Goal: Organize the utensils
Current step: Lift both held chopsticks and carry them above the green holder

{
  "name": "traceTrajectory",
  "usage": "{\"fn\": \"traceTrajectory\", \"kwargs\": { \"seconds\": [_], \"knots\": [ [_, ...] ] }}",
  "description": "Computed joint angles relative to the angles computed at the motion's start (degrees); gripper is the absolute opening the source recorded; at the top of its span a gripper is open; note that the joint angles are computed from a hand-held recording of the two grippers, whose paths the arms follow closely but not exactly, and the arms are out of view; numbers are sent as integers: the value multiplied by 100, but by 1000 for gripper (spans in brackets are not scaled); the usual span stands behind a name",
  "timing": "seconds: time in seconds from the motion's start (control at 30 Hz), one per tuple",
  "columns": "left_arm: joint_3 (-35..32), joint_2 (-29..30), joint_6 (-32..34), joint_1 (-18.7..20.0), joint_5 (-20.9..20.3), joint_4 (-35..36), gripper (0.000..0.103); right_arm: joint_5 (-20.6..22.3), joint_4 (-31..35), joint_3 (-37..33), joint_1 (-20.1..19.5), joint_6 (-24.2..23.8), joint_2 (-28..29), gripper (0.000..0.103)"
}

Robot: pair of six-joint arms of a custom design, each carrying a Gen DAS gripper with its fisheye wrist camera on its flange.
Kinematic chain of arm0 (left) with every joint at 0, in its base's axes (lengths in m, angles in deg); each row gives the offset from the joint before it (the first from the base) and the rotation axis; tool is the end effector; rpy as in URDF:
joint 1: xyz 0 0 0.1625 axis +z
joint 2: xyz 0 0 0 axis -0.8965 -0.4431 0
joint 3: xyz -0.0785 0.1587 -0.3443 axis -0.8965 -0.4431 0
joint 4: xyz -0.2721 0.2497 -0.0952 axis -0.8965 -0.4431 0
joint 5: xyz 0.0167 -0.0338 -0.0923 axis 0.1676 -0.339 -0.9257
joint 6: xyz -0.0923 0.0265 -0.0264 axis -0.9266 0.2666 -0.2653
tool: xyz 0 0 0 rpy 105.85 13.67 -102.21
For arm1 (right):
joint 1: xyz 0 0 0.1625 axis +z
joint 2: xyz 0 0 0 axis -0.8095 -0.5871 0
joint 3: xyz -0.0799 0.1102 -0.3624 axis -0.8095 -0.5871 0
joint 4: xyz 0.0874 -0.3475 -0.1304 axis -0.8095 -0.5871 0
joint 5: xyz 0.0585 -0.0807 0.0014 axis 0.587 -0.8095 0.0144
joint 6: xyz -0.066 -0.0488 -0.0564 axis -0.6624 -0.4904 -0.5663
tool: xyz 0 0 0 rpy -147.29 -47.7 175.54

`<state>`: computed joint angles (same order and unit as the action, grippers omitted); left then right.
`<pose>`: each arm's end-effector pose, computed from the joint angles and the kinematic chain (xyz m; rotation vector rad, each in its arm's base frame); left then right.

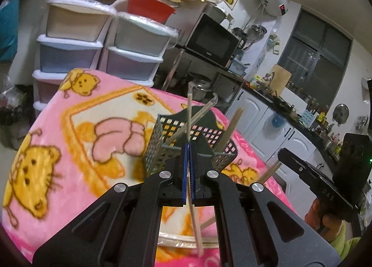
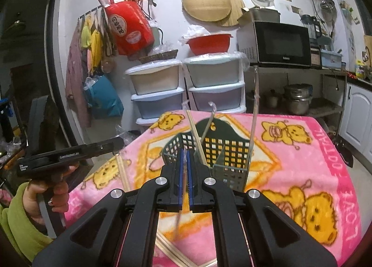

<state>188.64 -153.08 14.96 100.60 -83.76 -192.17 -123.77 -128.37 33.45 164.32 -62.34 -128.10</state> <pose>-0.1440 -0.3714 0.2966 0.3373 2.4439 -1.4642 0.2990 -0.4213 0.1654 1.3736 -2.4929 1.0889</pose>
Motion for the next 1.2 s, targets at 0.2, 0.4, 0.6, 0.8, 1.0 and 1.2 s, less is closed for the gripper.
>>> {"fn": "traceTrajectory", "kwargs": {
  "seconds": [0.2, 0.4, 0.6, 0.8, 1.0, 1.2],
  "knots": [
    [-194, 161, 304, -79, -52, -164, 0, 75, -36, -47, 77, -55, -45, 3],
    [-385, 279, 605, -169, -77, -350, 0, 154, -64, -113, 133, -22, -97, 3],
    [-603, 433, 895, -243, -124, -498, 0, 263, -93, -148, 175, 6, -131, 3],
    [-788, 541, 1139, -321, -172, -638, 0, 322, -134, -213, 230, 18, -150, 3],
    [-1002, 692, 1376, -412, -239, -770, 0, 381, -190, -280, 271, 41, -175, 3],
    [-1290, 830, 1799, -502, -225, -999, 0, 464, -196, -417, 299, 43, -160, 3]
  ]
}}
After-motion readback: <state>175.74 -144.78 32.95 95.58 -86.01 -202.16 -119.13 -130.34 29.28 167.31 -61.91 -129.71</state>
